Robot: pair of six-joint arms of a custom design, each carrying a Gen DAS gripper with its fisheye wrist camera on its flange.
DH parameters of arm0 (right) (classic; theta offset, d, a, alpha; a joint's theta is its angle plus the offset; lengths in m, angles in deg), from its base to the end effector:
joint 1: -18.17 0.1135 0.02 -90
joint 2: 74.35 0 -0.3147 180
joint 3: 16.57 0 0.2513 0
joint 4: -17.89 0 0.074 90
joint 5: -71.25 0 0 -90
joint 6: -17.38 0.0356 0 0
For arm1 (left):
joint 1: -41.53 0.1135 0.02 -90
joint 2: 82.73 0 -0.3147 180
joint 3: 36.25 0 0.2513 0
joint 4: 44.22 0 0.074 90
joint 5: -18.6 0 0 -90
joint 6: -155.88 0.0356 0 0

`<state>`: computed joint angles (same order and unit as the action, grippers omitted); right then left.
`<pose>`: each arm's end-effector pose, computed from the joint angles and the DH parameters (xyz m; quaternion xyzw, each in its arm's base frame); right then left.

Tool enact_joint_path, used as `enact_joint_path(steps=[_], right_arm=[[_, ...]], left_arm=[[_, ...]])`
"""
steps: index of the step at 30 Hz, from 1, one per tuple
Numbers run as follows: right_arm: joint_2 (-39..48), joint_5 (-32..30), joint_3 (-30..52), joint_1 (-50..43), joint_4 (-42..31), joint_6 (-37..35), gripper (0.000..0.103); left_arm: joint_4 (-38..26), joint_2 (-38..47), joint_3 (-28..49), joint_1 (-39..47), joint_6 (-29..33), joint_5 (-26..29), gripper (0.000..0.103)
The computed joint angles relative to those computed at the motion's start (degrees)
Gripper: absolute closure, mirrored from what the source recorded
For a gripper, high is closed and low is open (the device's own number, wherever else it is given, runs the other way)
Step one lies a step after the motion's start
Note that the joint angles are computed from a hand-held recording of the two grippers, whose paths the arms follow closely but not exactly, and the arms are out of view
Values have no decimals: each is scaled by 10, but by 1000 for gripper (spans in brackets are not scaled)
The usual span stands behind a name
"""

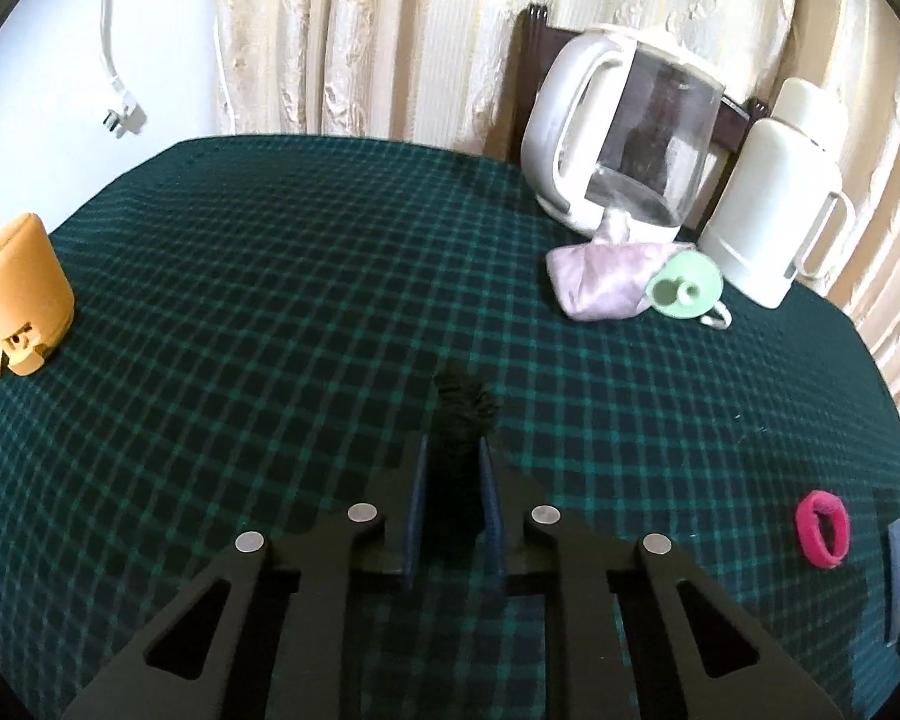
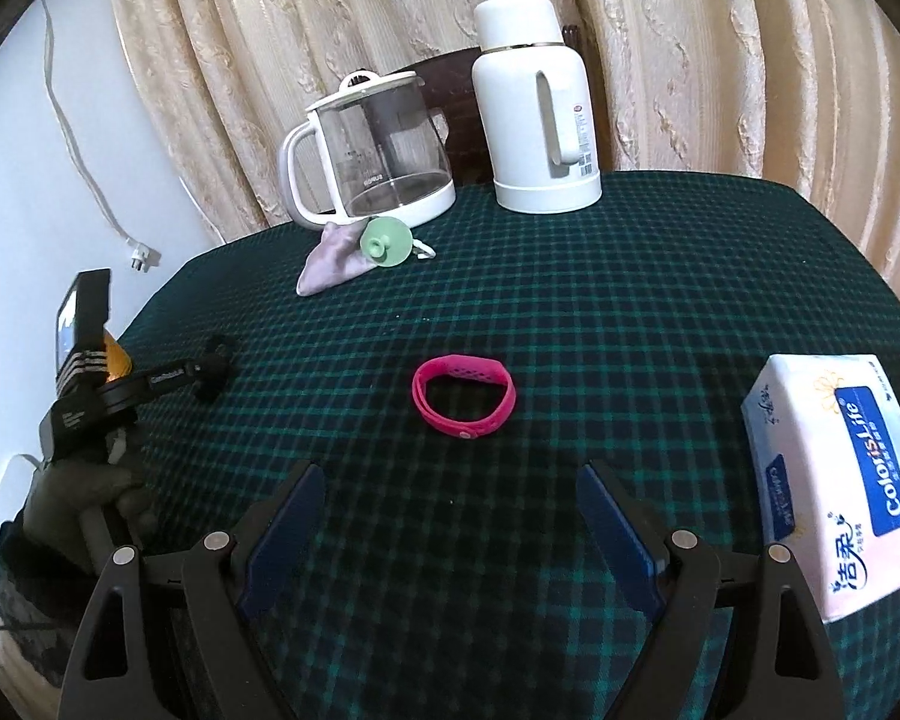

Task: Organize soft objects
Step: 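Close the right gripper on the pink wristband and lift it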

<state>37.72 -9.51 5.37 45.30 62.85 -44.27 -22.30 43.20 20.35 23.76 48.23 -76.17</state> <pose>0.1936 0.0928 0.0764 0.0405 0.9211 0.1110 0.3710 0.3508 -0.1093 0.0526 -0.0141 0.9309 -0.0734 0.3575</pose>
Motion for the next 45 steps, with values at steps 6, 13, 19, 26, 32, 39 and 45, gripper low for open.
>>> enact_joint_path(steps=[6,13,19,26,32,39,45], right_arm=[[-12,-13,39,-12,-56,-17,14],[18,-33,108,-33,-120,-34,14],[65,-13,170,-29,-164,-46,14],[94,-4,208,-28,-187,-41,17],[110,3,226,-28,-204,-39,29],[106,13,228,-28,-212,-40,45],[97,11,215,-23,-204,-33,50]], left_arm=[[32,-23,-29,-7,-2,15,86],[50,-43,-53,-18,0,42,86],[58,-55,-65,-22,4,63,86],[69,-63,-78,-24,3,75,86],[73,-68,-84,-28,5,83,86],[74,-69,-86,-31,7,85,86],[76,-70,-89,-35,6,85,86]])
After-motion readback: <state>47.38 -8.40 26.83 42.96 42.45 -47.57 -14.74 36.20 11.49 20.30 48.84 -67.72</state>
